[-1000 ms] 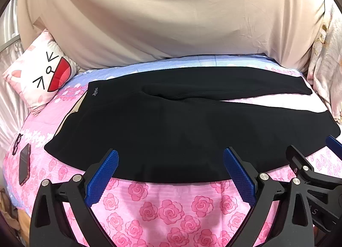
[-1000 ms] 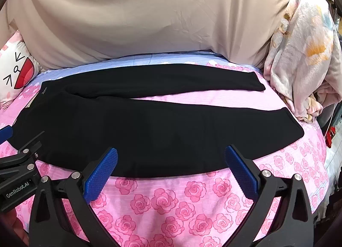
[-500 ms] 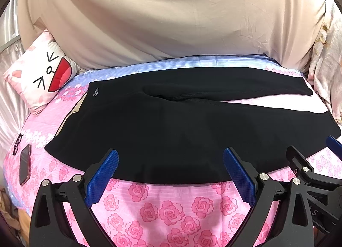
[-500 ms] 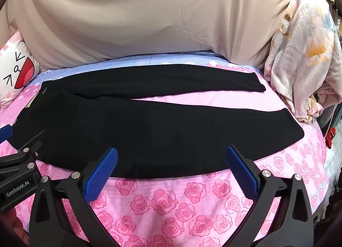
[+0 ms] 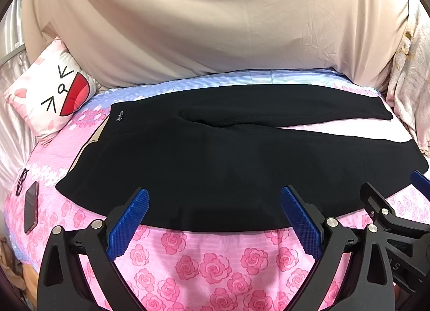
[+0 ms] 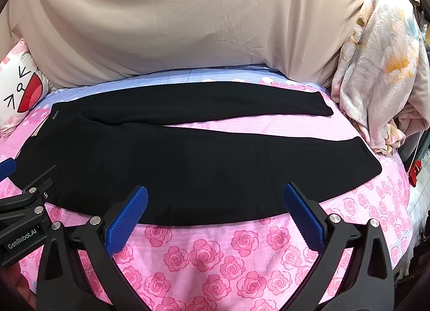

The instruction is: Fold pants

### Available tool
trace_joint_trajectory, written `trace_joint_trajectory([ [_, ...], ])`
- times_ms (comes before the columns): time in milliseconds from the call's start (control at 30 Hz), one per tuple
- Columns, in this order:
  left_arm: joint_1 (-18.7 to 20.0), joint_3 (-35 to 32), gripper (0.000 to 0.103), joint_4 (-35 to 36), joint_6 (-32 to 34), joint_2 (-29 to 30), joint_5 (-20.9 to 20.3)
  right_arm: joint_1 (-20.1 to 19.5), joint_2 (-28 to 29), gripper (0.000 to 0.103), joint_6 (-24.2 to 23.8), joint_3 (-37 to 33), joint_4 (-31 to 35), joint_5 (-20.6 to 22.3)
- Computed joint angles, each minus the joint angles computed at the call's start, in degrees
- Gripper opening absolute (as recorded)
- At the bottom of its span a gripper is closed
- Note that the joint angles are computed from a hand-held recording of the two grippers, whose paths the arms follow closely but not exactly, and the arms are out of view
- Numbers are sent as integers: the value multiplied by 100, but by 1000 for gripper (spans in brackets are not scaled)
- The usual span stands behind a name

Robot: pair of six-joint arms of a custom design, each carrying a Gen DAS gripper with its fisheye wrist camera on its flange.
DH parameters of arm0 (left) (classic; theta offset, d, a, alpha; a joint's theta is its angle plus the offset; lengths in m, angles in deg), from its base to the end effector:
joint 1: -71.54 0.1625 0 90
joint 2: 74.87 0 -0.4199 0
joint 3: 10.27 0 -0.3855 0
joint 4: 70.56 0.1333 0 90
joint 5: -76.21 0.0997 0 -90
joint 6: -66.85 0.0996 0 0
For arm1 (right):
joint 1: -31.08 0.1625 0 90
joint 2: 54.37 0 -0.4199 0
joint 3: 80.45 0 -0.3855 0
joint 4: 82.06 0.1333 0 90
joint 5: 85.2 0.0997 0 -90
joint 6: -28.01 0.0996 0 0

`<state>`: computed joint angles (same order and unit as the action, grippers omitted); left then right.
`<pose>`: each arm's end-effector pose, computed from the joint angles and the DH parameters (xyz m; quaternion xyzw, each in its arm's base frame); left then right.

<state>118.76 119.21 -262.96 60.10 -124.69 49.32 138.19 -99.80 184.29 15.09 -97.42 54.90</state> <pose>-0.1422 -0.4808 0.1011 0.1603 0.8264 -0.3675 0.3955 0.2125 -0.4970 0.0475 0.0960 -0.8207 0.3977 0.3987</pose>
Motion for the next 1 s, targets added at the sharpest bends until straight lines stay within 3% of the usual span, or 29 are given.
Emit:
trace_joint_trajectory([
  [1000,33,32,96,35,34,-55,-32,-24,-63,98,-26,85,-55,-6],
])
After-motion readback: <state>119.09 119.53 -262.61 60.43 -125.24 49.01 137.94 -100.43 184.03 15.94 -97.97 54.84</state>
